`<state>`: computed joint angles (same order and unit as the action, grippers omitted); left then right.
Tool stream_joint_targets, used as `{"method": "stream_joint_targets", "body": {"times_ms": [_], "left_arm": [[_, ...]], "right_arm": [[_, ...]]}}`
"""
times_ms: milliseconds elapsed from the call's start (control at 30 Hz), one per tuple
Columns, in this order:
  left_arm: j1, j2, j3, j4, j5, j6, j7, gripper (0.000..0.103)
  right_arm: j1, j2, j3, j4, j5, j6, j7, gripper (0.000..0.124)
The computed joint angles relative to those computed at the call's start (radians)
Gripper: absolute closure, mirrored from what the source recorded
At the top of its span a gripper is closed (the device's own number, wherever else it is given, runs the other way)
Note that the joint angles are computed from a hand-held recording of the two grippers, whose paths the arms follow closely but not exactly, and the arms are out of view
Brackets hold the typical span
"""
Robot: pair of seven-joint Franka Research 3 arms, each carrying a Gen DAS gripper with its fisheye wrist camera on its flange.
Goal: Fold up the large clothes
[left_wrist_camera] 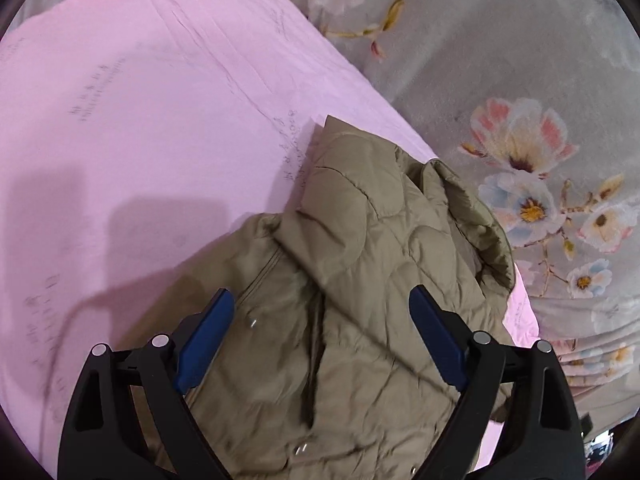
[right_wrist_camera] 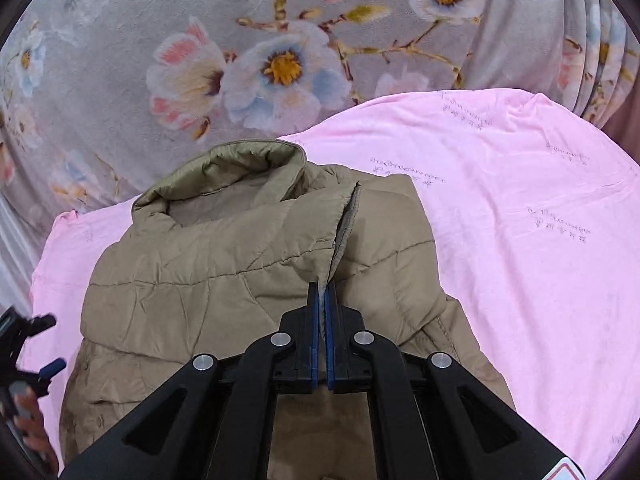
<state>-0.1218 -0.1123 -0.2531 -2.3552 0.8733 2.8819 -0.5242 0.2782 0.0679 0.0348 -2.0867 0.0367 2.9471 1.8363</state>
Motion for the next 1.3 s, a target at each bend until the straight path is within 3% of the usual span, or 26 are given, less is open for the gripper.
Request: {"method": "stream_joint_targets", "body": {"times_ms": [100, 167, 233, 400, 500, 600, 667, 733, 800, 867, 933, 1000, 1067, 1200, 1300], "left_arm": [[-0.018, 0.081, 0.016, 0.079, -0.098, -0.090, 0.113, 0.030], [-0.043, 0.139, 0.022, 0.151, -0.177, -0.222, 0.248, 0.051], [-0.066, 0.169, 0.032, 0.184, -0.167, -0.278, 0.278, 0.059], [-0.145, 0.217, 0.031, 0.263, -0.075, -0.481, 0.312, 0.068], [-0.183, 0.234, 0.029, 0.285, -0.029, -0.563, 0.305, 0.069], [-0.200, 0.241, 0.031, 0.303, -0.023, -0.612, 0.313, 0.069], [-0.204, 0.215, 0.032, 0.286, -0.019, -0.614, 0.301, 0.068], [-0.216, 0.168, 0.021, 0.267, 0.004, -0.664, 0.276, 0.068], [-0.222, 0.124, 0.005, 0.259, 0.031, -0.696, 0.261, 0.066], [-0.221, 0.106, -0.009, 0.285, 0.053, -0.704, 0.278, 0.048], [-0.219, 0.128, -0.016, 0.339, 0.076, -0.697, 0.301, 0.041], [-0.222, 0.186, -0.015, 0.410, 0.082, -0.685, 0.343, 0.041], [-0.231, 0.277, -0.005, 0.494, 0.063, -0.687, 0.401, 0.041], [-0.262, 0.374, 0.026, 0.537, 0.001, -0.686, 0.445, 0.041], [-0.291, 0.391, 0.053, 0.505, 0.042, -0.663, 0.400, 0.037]], "right_arm": [[-0.006, 0.006, 0.003, 0.002, 0.035, 0.011, -0.026, 0.122], [0.001, 0.009, -0.008, -0.011, -0.003, 0.010, 0.002, 0.121], [0.010, 0.027, -0.010, -0.003, -0.028, -0.020, 0.026, 0.121], [0.043, 0.052, -0.035, -0.023, -0.138, -0.054, 0.094, 0.121], [0.053, 0.065, -0.044, -0.006, -0.210, -0.077, 0.133, 0.119], [0.035, 0.063, -0.028, -0.008, -0.161, -0.080, 0.087, 0.117], [0.034, 0.040, -0.032, -0.023, -0.162, -0.088, 0.097, 0.107], [0.037, -0.003, -0.052, -0.052, -0.253, -0.072, 0.199, 0.092], [0.023, -0.065, -0.069, -0.094, -0.489, -0.012, 0.427, 0.085], [-0.004, -0.086, -0.048, -0.085, -0.581, 0.018, 0.501, 0.084], [-0.010, -0.067, -0.014, -0.049, -0.463, 0.026, 0.358, 0.084], [-0.003, -0.014, 0.026, 0.008, -0.266, 0.022, 0.149, 0.084], [0.013, 0.047, 0.046, 0.070, -0.172, -0.014, 0.042, 0.084], [0.080, 0.151, 0.009, 0.160, -0.177, -0.109, 0.027, 0.084], [0.120, 0.168, -0.031, 0.144, -0.216, -0.082, 0.058, 0.084]]}}
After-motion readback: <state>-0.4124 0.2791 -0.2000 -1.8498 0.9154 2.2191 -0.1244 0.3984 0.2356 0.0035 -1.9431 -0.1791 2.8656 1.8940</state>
